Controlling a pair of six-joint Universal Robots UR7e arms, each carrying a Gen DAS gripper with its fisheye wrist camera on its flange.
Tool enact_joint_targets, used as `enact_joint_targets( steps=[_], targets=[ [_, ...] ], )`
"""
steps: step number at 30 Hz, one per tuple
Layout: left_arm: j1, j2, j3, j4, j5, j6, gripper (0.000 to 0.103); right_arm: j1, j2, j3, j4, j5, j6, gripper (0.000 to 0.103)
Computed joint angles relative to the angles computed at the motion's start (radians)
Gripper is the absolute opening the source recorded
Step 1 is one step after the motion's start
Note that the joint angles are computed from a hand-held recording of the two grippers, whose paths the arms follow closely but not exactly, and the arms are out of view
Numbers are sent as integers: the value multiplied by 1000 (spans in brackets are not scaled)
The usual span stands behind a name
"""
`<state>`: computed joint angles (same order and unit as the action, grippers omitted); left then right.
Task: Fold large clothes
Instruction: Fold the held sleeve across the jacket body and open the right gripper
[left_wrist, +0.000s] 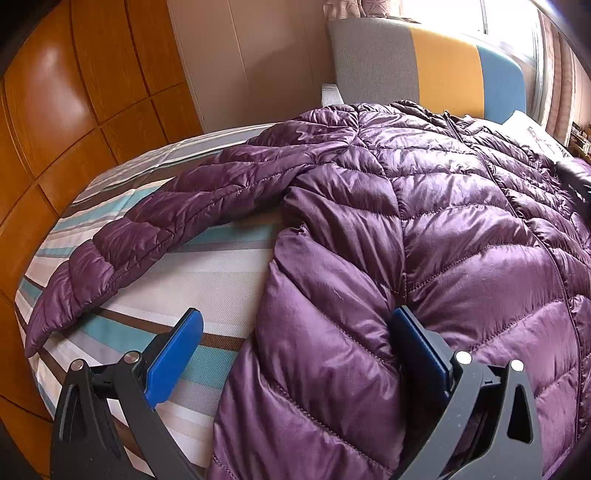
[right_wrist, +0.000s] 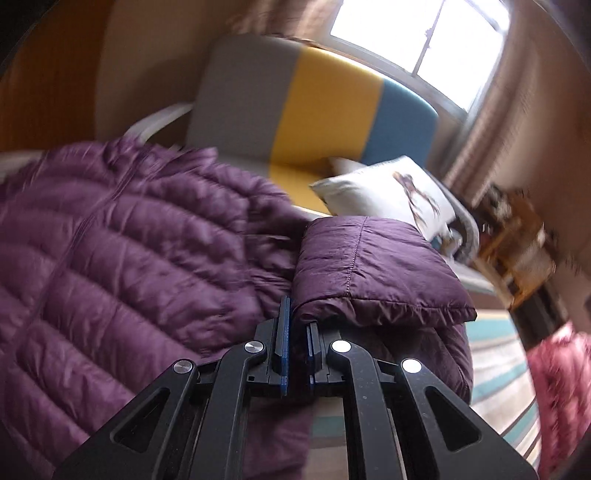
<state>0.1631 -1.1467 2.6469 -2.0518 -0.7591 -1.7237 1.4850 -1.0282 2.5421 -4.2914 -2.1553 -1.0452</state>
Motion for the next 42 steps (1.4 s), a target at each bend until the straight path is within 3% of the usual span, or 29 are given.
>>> enact_joint_targets(
  steps=[2, 5, 13, 16, 18, 19, 22, 24, 25, 28, 33, 35, 40, 42],
  targets=[
    [0, 1, 0, 0, 0, 0, 101, 53, 121, -27, -120, -37, -141, 7],
    [1, 2, -2, 3, 1, 0, 101, 105, 220, -42, -206, -36, -250, 7],
    [1, 3, -1, -1, 1, -1, 101, 180, 291, -19, -141, 27, -258, 7],
    [1, 3, -2, 1, 1, -1, 101, 201, 326, -23, -133, -6, -288, 7],
    [1, 2, 0, -3, 1, 0, 101, 210, 269, -8, -25, -19, -174, 9],
    [1, 1, 1, -7, 1, 1, 101, 183, 190, 18, 80, 19, -69, 19],
    [1, -3, 6, -13, 0, 1, 101, 151, 8, 25, 348, 81, 184, 71],
    [0, -2, 6, -9, 0, 0, 101, 128, -42, 34, 371, 124, 253, 72],
    [-1, 0, 4, -4, 0, -3, 101, 131, -46, 25, 368, 105, 291, 71],
    [-2, 3, -1, 9, -1, -9, 101, 153, -10, 5, 343, 85, 283, 69],
    [-8, -25, -3, 37, -20, -34, 101, 255, 104, 6, 311, 71, 45, 69],
    [-6, -22, -24, 80, -23, -32, 101, 267, 112, 22, 315, 60, 13, 69],
    [17, -24, -81, 101, 8, 35, 101, 225, -56, 90, 454, 133, 93, 69],
    [35, -13, -111, 65, 55, 84, 101, 189, -127, 118, 476, 170, 117, 69]
  ],
)
